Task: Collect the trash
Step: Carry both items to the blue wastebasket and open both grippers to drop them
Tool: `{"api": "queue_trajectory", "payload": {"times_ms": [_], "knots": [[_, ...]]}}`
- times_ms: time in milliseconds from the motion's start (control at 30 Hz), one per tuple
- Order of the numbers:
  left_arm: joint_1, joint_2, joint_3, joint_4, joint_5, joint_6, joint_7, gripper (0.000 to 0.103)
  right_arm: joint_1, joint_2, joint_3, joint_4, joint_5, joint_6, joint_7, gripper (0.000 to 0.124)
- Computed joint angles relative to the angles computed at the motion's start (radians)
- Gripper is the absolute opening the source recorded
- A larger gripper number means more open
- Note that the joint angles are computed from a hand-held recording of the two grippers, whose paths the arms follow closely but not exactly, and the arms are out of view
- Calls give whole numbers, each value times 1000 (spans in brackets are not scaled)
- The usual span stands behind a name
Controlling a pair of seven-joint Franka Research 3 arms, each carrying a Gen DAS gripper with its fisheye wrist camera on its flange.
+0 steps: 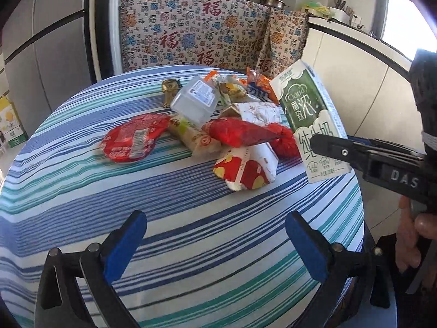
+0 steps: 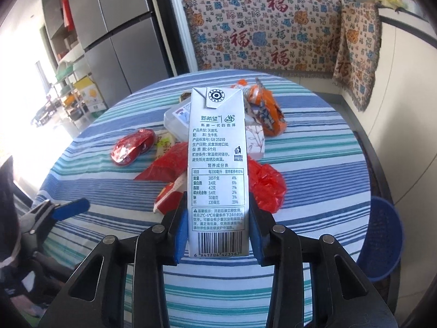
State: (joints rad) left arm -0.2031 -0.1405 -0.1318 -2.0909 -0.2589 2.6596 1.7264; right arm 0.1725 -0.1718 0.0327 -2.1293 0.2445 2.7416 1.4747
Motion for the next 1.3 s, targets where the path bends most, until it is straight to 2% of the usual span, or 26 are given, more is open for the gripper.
{"api": "queue_trajectory", "payload": {"times_ms": [100,200,367,433,467,500,533,567,600,667,700,767,900,1067,1233,1300], "knots": [[-10,89,1,106,-58,-45,115,103,-13,-46,-8,-31,1,11,9,38],[10,187,-30,222,-39,-106,168,103,-32,-84,-15,-58,-1,22,23,38],[38,328,-78,388,40,-206,145,103,-83,-124,-13,-98,-42,33,66,38],[45,363,-89,430,66,-231,127,99,-94,-134,-18,-112,-44,34,76,38],[52,375,-97,445,65,-250,132,82,-102,-140,-18,-122,-47,34,84,38],[49,372,-98,440,91,-237,122,73,-105,-147,-23,-132,-44,36,84,38],[50,368,-103,433,101,-231,125,70,-109,-152,-25,-141,-42,38,88,38],[57,358,-112,424,87,-237,139,57,-115,-155,-25,-149,-44,39,94,38],[60,348,-116,416,79,-243,140,41,-120,-162,-25,-162,-44,41,97,38],[74,321,-125,396,22,-276,159,21,-123,-167,-31,-175,-34,39,103,38],[71,306,-122,379,24,-277,150,17,-126,-168,-33,-178,-31,38,106,38],[66,260,-114,329,21,-271,136,15,-128,-174,-37,-188,-27,36,103,38],[80,153,-87,222,-159,-312,173,15,-128,-187,-40,-200,-16,30,93,38],[54,55,-43,138,-275,-310,166,15,-112,-188,-62,-203,30,14,68,38],[6,63,-50,194,-255,-279,136,15,-117,-189,-115,-186,114,-29,36,38],[-16,99,-63,259,-265,-290,138,16,-149,-185,-128,-168,113,-51,34,38]]}}
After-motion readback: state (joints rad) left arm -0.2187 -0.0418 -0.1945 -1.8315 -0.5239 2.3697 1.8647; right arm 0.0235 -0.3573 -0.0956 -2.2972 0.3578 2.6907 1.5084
